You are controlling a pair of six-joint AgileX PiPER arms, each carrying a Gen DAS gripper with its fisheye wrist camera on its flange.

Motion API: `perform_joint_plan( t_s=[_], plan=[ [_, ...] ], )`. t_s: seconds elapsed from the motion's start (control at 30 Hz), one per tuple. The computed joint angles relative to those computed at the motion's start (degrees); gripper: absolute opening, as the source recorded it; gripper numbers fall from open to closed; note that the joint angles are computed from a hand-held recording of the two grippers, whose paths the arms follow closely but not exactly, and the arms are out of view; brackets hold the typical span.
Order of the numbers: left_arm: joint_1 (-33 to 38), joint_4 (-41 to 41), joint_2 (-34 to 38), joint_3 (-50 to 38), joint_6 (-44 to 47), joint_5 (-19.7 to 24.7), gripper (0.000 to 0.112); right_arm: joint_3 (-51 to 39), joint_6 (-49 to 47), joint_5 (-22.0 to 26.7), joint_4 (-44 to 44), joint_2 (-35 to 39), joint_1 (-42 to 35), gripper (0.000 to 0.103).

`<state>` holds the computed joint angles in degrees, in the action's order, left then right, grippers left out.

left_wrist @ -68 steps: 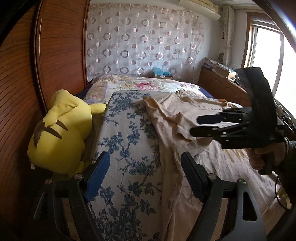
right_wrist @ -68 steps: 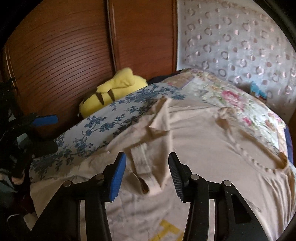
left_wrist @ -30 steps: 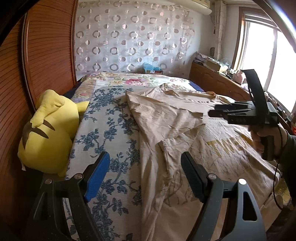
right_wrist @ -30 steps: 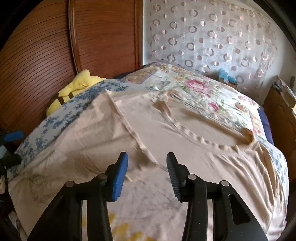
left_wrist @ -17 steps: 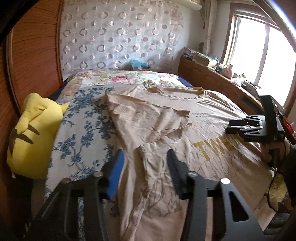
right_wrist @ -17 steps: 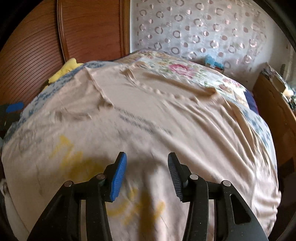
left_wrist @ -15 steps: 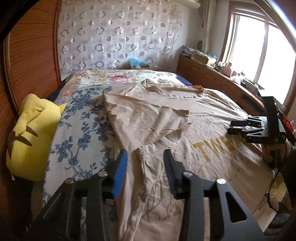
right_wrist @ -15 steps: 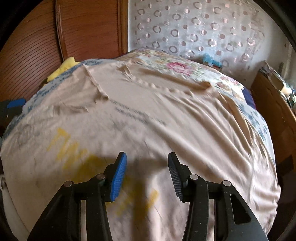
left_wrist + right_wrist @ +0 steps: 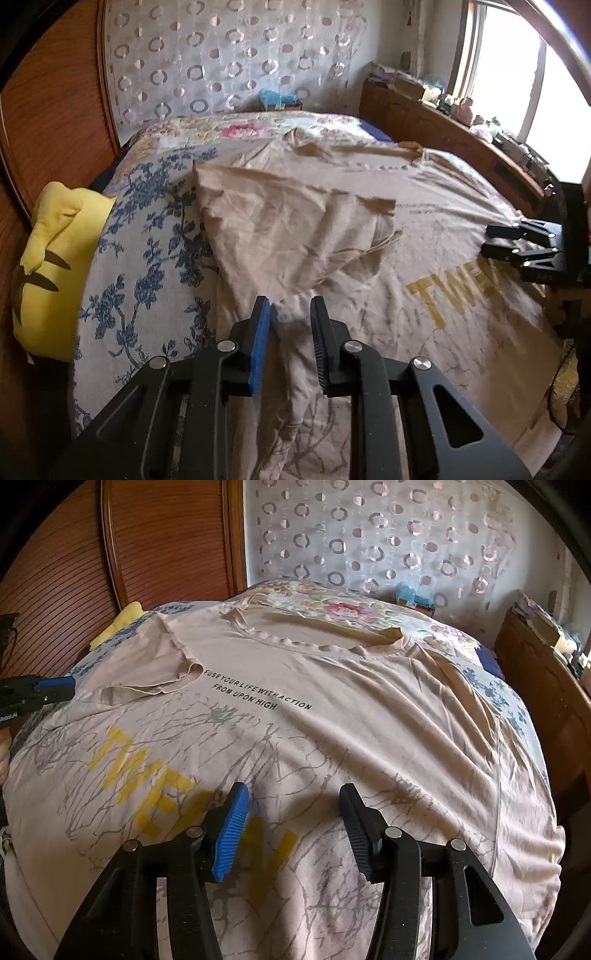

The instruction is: Fold small clothes

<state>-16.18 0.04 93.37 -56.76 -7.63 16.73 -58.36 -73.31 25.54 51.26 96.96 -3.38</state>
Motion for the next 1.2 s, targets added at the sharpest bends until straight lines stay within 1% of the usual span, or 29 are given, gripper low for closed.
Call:
perform_joint_plan(
  t_s=[0.1,0.2,0.33,0.4,0.43,0.47,0.53,0.67,0.83,0.97,1.03,1.1,1.13,1.2],
  plan=[
    [0.2,-1.2,0.8,-0.4,1.2,1.0,0.024,-0.4,0.3,0.7,-0.3,0.0,-0.4,0.055],
    [-0.1,-0.1,0.6,-0.2,0.1,1.0,0.024,-0.2,0.3,0.6,-0.3,-0.1,-0.5,0.056],
    [-1.0,0.3,0.3,0.3,1.0,0.1,0.023,-0.5,0.6,1.4,-0.8,-0.2,-1.0,0.056],
    [-1.9,1.4,-0.2,0.6,0.0,-0.1,0.013,-0.5,0.4,1.3,-0.5,-0.2,-1.1,0.057],
    [-2.4,2.3,-0.6,0.9,-1.1,-0.4,0.012,-0.5,0.5,1.4,-0.6,-0.3,-1.2,0.057],
    [-2.7,2.6,-1.0,1.3,-1.6,-0.7,0.012,-0.5,0.5,1.4,-0.7,-0.3,-1.3,0.058],
    [-3.6,0.9,-2.4,2.1,0.0,-1.1,0.012,-0.5,0.5,1.5,-0.7,-0.3,-1.4,0.058],
    [-5.7,-1.2,-4.4,3.1,1.8,-0.9,0.012,-0.4,0.7,1.4,-0.8,-0.4,-1.5,0.059],
    [-8.2,3.6,-6.0,3.8,-3.0,-0.1,0.012,-0.5,0.7,1.5,-0.8,-0.4,-1.6,0.060],
    [-8.3,2.7,-7.8,4.5,-3.1,-0.5,0.019,-0.4,0.6,1.4,-0.7,-0.4,-1.6,0.060],
    [-8.2,1.1,-9.0,5.3,-1.7,-1.2,0.026,-0.5,0.6,1.5,-0.7,-0.4,-1.6,0.061],
    [-8.3,2.0,-9.7,5.7,-2.9,-2.1,0.041,-0.4,0.5,1.5,-0.7,-0.4,-1.6,0.061],
    [-8.3,3.7,-10.1,6.0,-4.7,-2.7,0.044,-0.4,0.5,1.5,-0.7,-0.4,-1.6,0.061],
    [-8.3,6.6,-10.3,6.0,-7.8,-3.2,0.044,-0.4,0.4,1.5,-0.6,-0.4,-1.7,0.061]
  ],
)
